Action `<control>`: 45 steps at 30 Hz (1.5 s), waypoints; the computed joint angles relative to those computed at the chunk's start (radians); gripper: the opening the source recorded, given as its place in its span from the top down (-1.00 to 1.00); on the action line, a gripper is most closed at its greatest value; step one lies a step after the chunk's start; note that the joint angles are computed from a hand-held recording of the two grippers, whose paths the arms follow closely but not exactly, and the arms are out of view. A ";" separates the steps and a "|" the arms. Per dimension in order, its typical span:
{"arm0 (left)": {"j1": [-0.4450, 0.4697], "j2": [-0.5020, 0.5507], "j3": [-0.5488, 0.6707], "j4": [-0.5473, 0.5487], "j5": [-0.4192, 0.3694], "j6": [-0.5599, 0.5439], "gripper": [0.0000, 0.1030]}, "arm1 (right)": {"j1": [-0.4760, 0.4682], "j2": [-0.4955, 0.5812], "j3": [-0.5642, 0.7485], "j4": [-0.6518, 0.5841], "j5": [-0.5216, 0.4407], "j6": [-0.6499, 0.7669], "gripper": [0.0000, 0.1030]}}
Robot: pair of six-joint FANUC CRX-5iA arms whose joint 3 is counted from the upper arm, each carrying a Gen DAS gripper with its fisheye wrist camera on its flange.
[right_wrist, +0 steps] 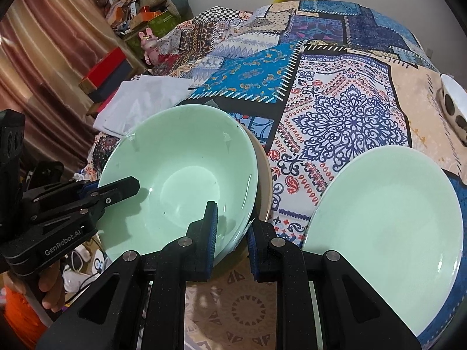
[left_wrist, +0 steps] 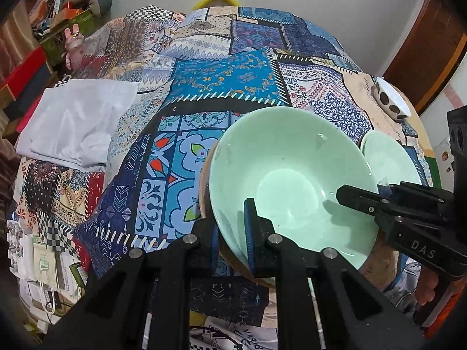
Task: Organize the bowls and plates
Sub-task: 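Lift the light green bowl with both tools and carry it over the pink bowl, then lower the light green bowl into the pink bowl and open both tools, then move both tools over to the white bowl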
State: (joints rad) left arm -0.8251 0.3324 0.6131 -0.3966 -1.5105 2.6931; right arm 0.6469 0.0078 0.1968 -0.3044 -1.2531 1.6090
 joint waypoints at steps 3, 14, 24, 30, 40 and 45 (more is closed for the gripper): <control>0.004 -0.003 -0.011 0.008 0.012 0.004 0.72 | -0.009 0.002 0.007 -0.011 -0.004 0.006 0.65; -0.001 0.054 0.064 0.003 -0.064 -0.046 0.71 | -0.034 -0.004 0.017 -0.011 -0.020 0.050 0.59; -0.008 0.117 0.176 -0.003 -0.164 -0.082 0.57 | -0.089 -0.023 0.019 -0.058 -0.037 0.073 0.58; -0.029 0.151 0.275 -0.053 -0.235 -0.099 0.02 | -0.129 -0.054 0.012 -0.064 -0.026 0.090 0.48; -0.085 0.248 0.533 -0.177 -0.314 -0.148 -0.33 | -0.222 -0.095 0.010 -0.044 0.017 0.124 0.17; -0.098 0.360 0.760 -0.229 -0.358 -0.192 -0.52 | -0.292 -0.085 0.036 -0.039 0.037 0.145 0.08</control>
